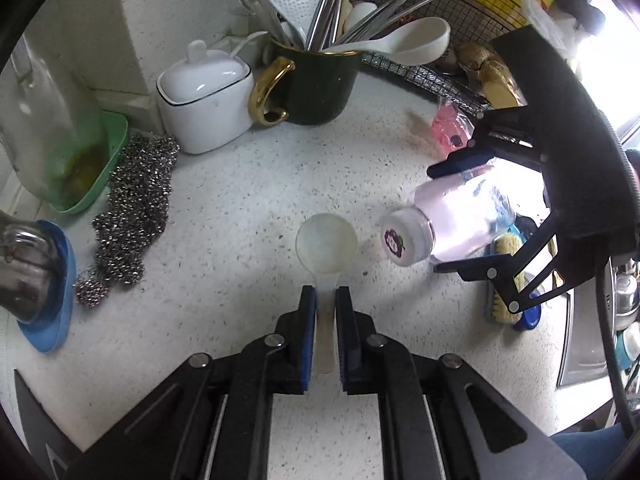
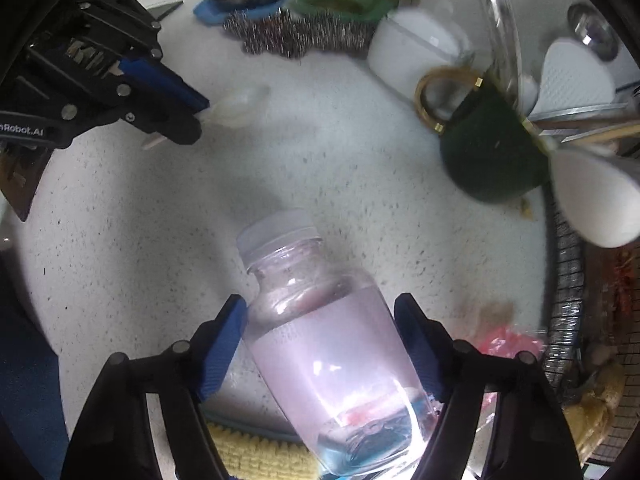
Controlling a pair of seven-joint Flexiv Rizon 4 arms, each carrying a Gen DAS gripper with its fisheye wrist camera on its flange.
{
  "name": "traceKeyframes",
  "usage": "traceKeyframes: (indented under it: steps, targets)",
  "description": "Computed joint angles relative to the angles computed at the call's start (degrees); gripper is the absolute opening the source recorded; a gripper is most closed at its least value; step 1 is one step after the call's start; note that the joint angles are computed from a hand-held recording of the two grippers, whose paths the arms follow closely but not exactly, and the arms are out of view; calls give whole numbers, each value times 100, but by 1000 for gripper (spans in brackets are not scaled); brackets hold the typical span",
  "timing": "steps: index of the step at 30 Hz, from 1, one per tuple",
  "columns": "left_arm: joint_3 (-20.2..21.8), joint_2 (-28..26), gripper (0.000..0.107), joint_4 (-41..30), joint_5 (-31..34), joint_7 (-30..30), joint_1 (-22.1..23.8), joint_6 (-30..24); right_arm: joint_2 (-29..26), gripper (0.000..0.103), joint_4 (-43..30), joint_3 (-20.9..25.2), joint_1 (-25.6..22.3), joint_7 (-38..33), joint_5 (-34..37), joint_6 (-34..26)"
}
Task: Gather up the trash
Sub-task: 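Grasp the pink-liquid plastic bottle with the right tool, then carry the scoop with the left tool while the right tool carries the bottle down to the bin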
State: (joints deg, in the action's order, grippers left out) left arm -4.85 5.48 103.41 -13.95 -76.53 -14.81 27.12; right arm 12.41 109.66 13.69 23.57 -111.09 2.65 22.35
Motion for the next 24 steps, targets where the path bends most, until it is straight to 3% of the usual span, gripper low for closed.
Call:
traceKeyframes:
  steps: [8, 19, 24]
  targets:
    - [-4, 398, 9, 126, 153, 14, -61, -26, 793, 73, 296, 284, 105, 695, -123, 167]
    - [-150, 1148, 9, 393, 226, 85, -335, -86, 1758, 73, 24, 154, 62, 1053, -374, -690]
    - [-291, 1614, 9, 590, 285, -38, -555, -104, 2388, 73, 22, 389, 20, 1398, -359, -1115]
